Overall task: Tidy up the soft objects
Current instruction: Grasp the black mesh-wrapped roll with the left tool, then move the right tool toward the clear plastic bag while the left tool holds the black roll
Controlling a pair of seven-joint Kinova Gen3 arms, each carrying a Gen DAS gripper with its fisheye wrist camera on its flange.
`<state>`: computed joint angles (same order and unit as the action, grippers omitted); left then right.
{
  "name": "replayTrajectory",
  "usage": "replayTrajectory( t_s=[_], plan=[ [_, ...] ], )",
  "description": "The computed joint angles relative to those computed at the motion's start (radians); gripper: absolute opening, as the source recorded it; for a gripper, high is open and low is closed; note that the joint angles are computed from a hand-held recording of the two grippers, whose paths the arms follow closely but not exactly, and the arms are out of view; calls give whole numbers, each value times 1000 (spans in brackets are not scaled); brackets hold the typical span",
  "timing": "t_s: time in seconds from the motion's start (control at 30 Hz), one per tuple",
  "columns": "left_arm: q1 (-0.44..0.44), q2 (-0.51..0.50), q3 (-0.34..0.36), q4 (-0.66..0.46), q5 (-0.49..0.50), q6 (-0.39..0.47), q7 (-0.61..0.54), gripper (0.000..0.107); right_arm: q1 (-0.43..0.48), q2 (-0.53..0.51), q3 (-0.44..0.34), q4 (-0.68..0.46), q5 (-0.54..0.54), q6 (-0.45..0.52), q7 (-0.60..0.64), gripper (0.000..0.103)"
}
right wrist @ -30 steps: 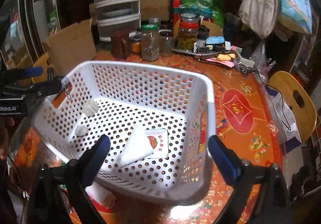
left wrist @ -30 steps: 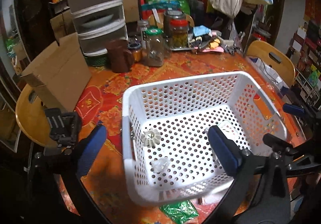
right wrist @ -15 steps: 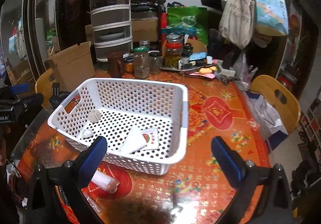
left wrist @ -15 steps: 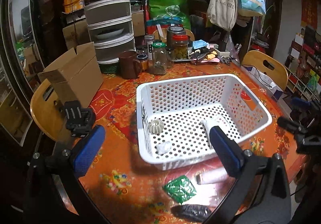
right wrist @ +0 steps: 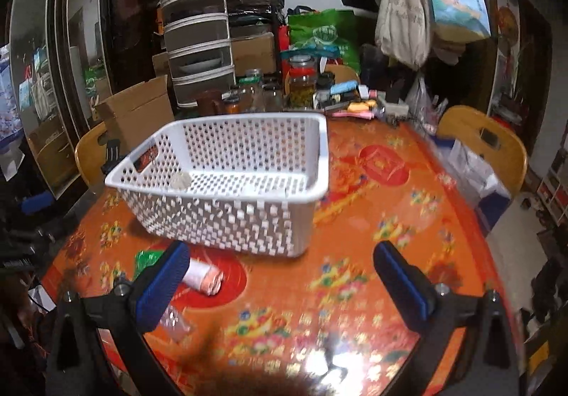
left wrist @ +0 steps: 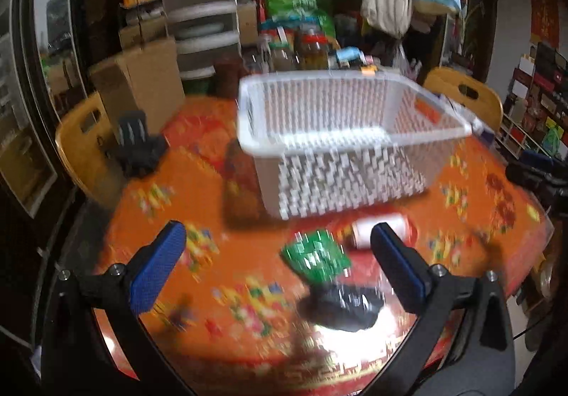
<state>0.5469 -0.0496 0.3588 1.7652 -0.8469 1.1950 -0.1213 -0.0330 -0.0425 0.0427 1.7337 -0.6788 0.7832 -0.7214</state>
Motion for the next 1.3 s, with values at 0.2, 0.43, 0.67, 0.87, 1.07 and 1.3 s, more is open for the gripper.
replayTrajectory(
  t_s=[0.2,0.43,0.67,0.87,1.07,1.3],
  plan=[
    [25,24,5,132,-28,-147,145,103,9,-28,24,130,-64,-51,91,103],
    [71,83,-22,185,-96,-219,213,102,26,-42,60,207,-184,-25,195,102],
    [98,89,-53,208,-146,-288,216,65,-4,-54,40,265,-242,-29,253,100],
    [95,51,-43,246,-174,-265,272,61,-55,-46,-2,284,-231,-48,256,94],
    [37,-34,-15,307,-145,-235,301,61,-125,-31,-56,312,-209,-128,256,80],
    [-39,-89,24,351,-125,-259,317,62,-180,-15,-89,332,-176,-200,236,66]
  ],
)
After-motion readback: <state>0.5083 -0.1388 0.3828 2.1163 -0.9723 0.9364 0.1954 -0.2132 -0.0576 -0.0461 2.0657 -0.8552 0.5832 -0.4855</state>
